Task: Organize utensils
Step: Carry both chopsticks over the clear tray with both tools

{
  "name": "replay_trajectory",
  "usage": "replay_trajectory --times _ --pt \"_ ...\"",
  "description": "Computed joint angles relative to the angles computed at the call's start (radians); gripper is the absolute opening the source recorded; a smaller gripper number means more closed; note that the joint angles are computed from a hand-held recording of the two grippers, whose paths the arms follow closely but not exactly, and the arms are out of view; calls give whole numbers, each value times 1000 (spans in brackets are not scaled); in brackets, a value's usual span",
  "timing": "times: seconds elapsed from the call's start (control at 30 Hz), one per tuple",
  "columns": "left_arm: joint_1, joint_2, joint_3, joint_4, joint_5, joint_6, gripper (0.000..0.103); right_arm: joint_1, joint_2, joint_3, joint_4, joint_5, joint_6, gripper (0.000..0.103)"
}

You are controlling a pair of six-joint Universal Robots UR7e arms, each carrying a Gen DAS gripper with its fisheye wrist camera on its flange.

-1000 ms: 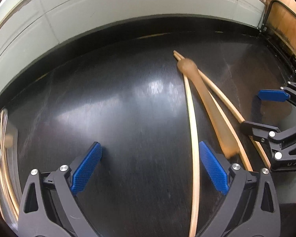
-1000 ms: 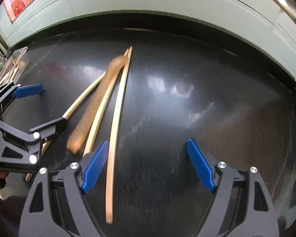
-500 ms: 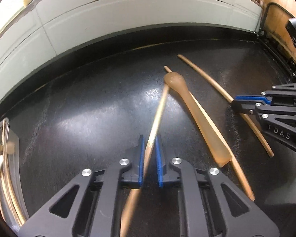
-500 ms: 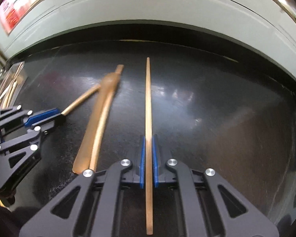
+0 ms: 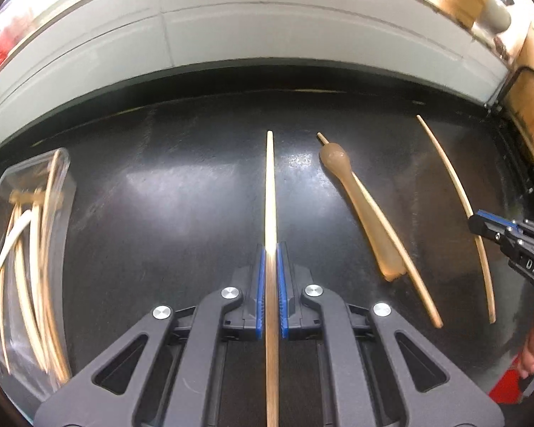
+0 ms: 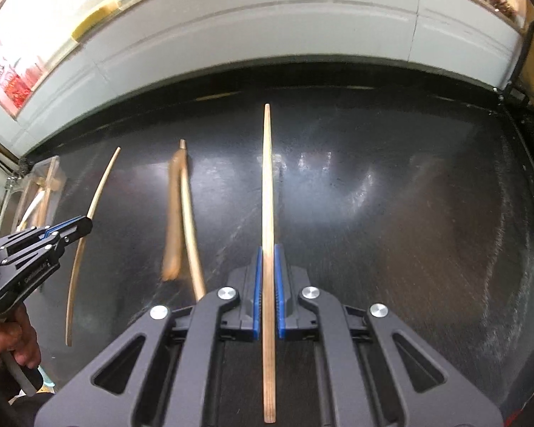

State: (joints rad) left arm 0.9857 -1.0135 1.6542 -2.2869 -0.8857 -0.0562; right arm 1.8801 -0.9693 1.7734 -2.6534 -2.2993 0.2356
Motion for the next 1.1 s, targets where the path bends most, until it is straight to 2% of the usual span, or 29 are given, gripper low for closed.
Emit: replay_trajectory --times 0.3,0.63,0.83,1.1 --pt "-59 -129 80 80 25 -113 6 79 -75 63 21 24 40 8" --pt "-88 -252 141 153 42 -190 6 149 -74 58 61 69 82 8" --pt "-86 -311 149 178 64 -191 6 186 -23 5 77 92 80 8" --pt "-46 -384 132 202 91 -172 6 233 118 -156 123 161 65 8"
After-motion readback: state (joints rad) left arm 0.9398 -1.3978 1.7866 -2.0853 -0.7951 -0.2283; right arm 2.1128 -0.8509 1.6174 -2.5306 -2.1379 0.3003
